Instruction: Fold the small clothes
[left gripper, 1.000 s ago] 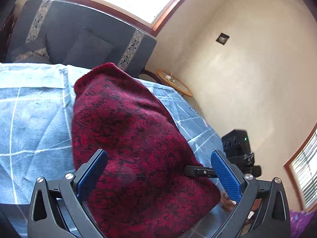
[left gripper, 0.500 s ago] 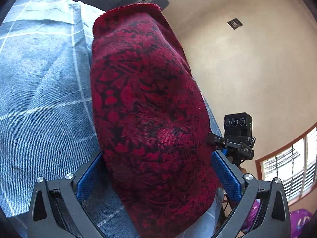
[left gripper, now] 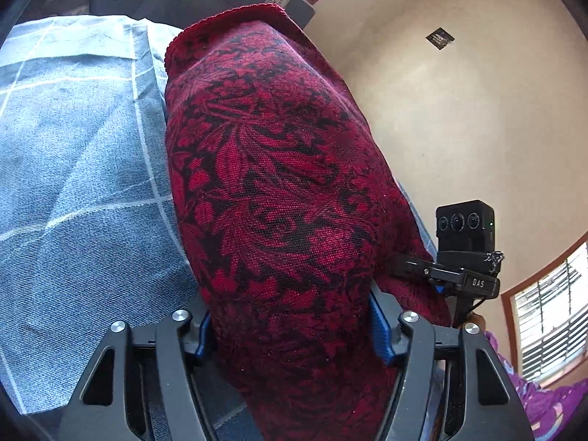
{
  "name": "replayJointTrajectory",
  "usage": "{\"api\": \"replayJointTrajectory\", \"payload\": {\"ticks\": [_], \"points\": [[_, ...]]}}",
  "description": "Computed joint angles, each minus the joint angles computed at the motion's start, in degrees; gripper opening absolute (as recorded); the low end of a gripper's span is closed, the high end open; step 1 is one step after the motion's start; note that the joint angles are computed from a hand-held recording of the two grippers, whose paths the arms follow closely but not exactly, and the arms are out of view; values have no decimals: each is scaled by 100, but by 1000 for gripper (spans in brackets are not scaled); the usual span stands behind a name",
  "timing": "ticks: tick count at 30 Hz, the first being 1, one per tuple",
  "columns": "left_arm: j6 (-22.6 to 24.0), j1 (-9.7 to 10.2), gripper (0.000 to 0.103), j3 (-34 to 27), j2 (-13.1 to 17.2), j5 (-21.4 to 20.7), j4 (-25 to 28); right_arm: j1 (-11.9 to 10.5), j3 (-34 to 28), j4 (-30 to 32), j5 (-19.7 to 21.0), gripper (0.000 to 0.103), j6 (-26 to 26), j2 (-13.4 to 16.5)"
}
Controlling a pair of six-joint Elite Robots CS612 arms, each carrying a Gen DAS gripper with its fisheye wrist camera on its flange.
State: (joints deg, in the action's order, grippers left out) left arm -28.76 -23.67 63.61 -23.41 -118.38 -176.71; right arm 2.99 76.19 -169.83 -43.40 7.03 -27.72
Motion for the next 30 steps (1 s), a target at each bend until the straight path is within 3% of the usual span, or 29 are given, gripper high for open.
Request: {"api": "replayJointTrajectory", "payload": {"ticks": [4, 8, 19, 30], "points": [[452, -296, 55, 488, -427, 1373, 125, 23, 106, -301, -57, 41, 157, -57], [848, -580, 53, 931, -753, 2510, -40, 64, 293, -609, -65, 39, 161, -191], [836, -918, 53, 2187, -1531, 3734, -628, 203, 906, -1400, -10, 38, 294, -543], [685, -1221, 53, 3343, -2171, 4505, -1118, 386, 1583, -1970, 146, 38, 366, -841]]}}
